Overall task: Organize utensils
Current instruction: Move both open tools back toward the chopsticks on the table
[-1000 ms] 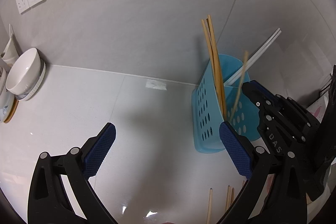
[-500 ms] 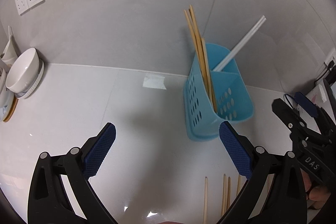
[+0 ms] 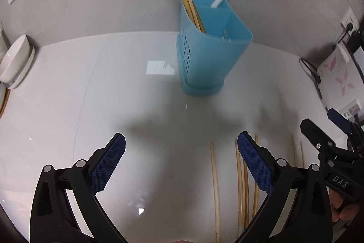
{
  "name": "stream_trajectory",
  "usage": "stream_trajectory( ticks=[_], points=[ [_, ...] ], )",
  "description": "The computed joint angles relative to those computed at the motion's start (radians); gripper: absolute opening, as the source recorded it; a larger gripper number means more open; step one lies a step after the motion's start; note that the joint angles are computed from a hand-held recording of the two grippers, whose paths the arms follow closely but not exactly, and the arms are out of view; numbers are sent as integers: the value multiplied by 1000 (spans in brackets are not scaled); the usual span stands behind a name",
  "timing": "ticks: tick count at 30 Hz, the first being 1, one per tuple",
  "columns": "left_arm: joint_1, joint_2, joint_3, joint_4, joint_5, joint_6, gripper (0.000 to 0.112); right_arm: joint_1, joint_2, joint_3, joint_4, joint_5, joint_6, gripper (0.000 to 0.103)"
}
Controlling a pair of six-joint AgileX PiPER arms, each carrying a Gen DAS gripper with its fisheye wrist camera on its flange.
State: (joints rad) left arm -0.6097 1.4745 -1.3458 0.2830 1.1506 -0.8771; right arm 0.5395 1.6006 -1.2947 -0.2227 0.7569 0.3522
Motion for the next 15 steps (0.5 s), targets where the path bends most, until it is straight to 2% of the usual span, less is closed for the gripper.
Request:
stream_trajectory(
  ticks=[10,15],
  points=[
    [-110,-18,179,-38,-54,-94,97,53,4,145,9,45,63,93],
    [-144,-32,254,-45,-79,-130,97,65,1,190,53,63,40,85]
  ],
)
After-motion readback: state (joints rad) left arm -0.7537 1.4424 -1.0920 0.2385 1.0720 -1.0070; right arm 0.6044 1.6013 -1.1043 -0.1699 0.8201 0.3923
